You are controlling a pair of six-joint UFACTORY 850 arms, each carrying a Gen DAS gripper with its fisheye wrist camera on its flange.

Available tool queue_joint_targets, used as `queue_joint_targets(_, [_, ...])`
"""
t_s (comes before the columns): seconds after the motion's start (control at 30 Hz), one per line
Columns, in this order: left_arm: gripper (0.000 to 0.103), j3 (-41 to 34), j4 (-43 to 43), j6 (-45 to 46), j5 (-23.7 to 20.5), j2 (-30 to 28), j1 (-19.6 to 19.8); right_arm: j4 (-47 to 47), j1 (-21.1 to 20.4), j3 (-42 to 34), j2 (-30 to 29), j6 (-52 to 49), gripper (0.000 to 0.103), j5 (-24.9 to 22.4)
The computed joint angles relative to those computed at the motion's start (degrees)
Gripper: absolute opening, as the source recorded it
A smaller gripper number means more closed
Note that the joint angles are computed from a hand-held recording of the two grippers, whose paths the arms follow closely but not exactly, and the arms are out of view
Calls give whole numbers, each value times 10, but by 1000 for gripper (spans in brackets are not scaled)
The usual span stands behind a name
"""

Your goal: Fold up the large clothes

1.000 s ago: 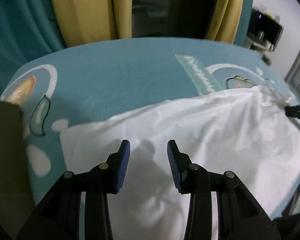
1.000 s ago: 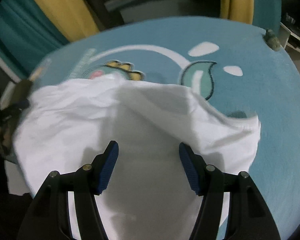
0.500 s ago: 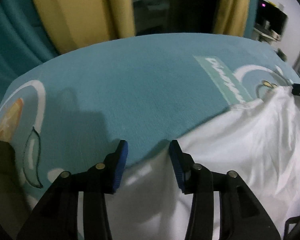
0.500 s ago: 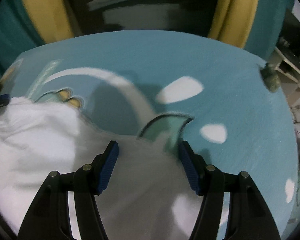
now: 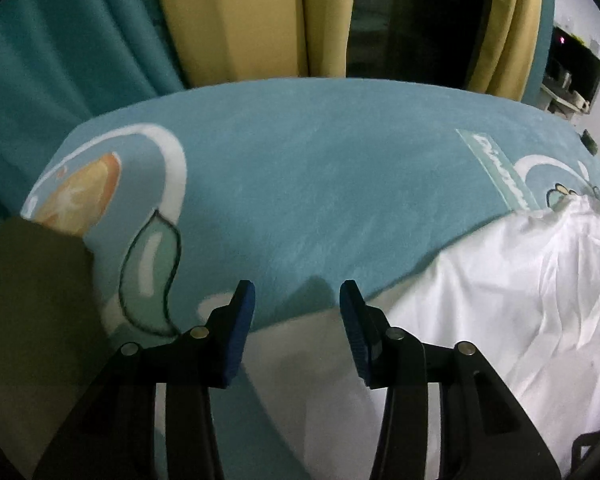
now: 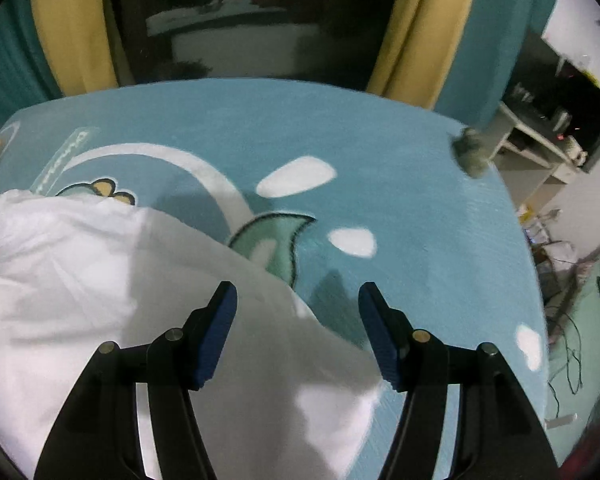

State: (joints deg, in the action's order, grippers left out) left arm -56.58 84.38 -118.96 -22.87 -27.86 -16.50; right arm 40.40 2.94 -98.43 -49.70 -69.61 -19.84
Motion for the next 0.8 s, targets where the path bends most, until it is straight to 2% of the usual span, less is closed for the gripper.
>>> queue_joint_targets(0.03, [55, 6, 12, -12, 7, 3, -1, 16, -3, 14, 10, -12, 63, 9])
queue_joint_targets(0.13, [55, 14, 14, 1, 28, 2, -5, 41, -7, 26, 20, -11, 63, 27])
queue_joint_targets(0.27, [55, 24, 66, -41, -8, 2, -26, 21, -16, 39, 22, 25, 63, 19])
queue_joint_targets(0.3, [54, 30, 95, -61, -8, 2, -19, 13, -17, 44, 22, 33, 63, 21])
queue_joint_targets(0.33, [42, 33, 130, -87, -7, 2, -19, 4, -18, 45, 20, 41, 63, 21])
queue_joint_targets(0.37, [13, 39, 167, -119, 1, 6, -16, 1, -18, 46, 18, 48, 63, 21])
queue_joint_targets(0.4, [6, 41, 180, -134, 3, 9, -14, 5, -23, 52, 20, 43, 63, 19])
queue_joint_targets(0.5, [6, 28, 165, -140, -33, -3, -19, -13, -26, 58, 16, 63, 63, 33])
queue_joint_targets(0.57, [6, 23, 175, -168, -41, -7, -14, 50, -33, 64, 17, 8, 64, 28])
queue_joint_targets(0.63, [6, 11, 152, -159, -58, -17, -13, 70, -36, 65, 17, -3, 70, 31])
queue_joint_targets(0.7, [6, 0, 129, -152, -35, -22, -4, 98, -38, 70, 18, -32, 71, 33])
queue_joint_targets(0.73, [9, -5, 109, -138, -31, -23, -3, 101, -38, 71, 18, -36, 71, 34])
queue_joint_targets(0.8, [20, -13, 67, -103, -34, -22, -4, 64, -36, 62, 15, -3, 71, 31])
